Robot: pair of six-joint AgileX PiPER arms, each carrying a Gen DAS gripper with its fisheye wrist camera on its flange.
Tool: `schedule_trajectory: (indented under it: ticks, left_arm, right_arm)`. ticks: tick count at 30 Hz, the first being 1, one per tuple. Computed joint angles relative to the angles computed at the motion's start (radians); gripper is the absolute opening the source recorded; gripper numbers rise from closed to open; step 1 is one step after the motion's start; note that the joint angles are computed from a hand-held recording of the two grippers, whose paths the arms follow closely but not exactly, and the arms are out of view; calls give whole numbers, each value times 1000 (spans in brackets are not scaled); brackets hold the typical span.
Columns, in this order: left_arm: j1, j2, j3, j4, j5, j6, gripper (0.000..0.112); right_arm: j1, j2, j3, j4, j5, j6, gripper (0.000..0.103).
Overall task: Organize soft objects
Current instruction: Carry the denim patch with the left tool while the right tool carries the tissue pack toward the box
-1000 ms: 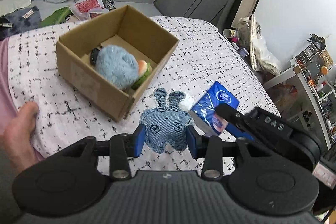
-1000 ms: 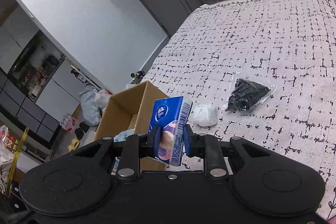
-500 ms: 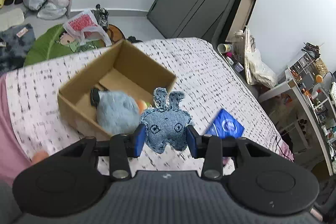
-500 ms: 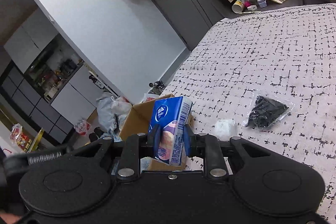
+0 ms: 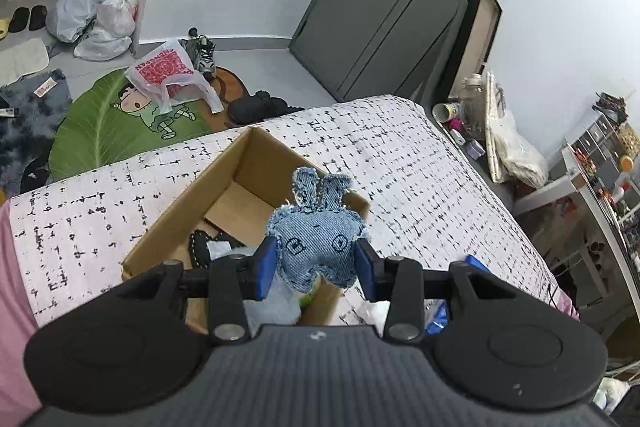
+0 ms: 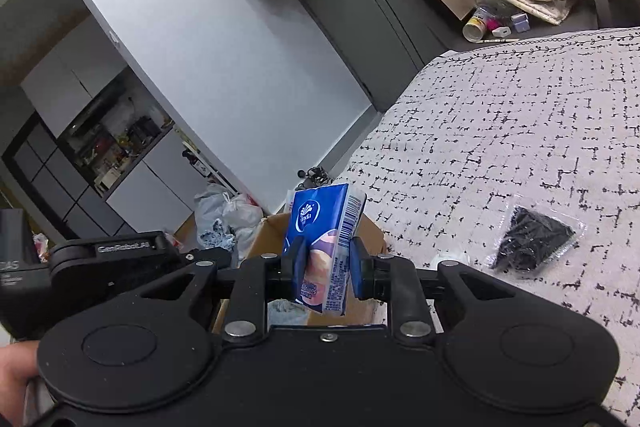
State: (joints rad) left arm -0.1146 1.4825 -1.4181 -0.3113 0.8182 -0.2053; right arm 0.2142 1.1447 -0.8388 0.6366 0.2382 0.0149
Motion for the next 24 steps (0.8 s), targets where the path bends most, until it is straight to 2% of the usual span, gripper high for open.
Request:
schedule_trajectory:
  ticks: [12, 15, 24]
  left_arm:
    - [77, 137, -62, -88, -47, 61, 41]
    - [86, 154, -50, -128, -60, 92, 41]
    - [107, 213, -34, -237, -99, 201, 41]
  right_arm:
    - [9, 106, -45, 198, -65, -200, 22]
    - [21, 137, -60, 184, -77, -179, 22]
    - [65, 235, -102, 351, -102, -349, 22]
